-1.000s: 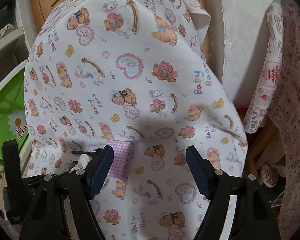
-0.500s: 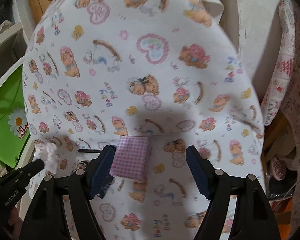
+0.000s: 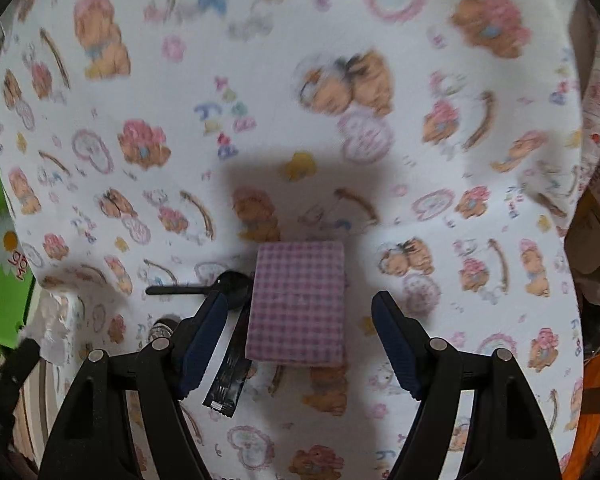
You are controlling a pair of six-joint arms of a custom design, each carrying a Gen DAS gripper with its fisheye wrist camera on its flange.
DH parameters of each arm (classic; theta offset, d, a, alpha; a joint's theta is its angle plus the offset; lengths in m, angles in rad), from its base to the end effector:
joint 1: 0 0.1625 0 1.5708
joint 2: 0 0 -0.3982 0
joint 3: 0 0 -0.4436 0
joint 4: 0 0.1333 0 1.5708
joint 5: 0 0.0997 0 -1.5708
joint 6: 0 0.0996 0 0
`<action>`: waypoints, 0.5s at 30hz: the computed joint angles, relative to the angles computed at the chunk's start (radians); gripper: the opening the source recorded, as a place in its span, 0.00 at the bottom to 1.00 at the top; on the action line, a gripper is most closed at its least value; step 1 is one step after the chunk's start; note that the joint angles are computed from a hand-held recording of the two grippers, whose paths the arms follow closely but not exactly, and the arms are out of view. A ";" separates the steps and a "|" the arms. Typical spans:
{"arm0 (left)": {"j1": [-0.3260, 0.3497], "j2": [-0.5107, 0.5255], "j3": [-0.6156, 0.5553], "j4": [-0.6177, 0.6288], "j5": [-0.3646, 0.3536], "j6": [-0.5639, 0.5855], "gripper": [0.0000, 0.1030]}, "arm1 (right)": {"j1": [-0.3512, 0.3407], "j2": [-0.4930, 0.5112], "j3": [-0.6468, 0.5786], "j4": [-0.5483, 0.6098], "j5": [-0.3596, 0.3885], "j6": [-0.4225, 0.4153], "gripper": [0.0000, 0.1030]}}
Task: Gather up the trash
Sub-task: 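Grasp the purple gingham box with the right tool while the left tool grasps a white tissue, then lift the box and tissue and carry both over the pink basket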
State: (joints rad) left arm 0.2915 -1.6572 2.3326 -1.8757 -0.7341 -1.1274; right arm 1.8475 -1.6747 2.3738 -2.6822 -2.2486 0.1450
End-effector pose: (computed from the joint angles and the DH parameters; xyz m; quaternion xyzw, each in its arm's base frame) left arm -0.3050 -0.3079 0.1836 0.1428 0.8899 -0.3122 0.3005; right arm 0.1831 -0.3853 0.2420 -0.0072 -0.9256 0.2569 0.2778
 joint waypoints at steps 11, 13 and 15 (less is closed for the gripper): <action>0.008 0.001 0.001 -0.023 -0.009 0.006 0.03 | -0.052 0.014 -0.026 0.033 0.083 0.024 0.49; 0.011 0.000 0.002 -0.028 -0.015 0.002 0.03 | -0.054 -0.006 -0.016 0.035 0.095 0.014 0.48; 0.008 -0.003 0.003 -0.034 -0.015 -0.001 0.03 | -0.054 -0.025 -0.007 0.037 0.098 -0.006 0.47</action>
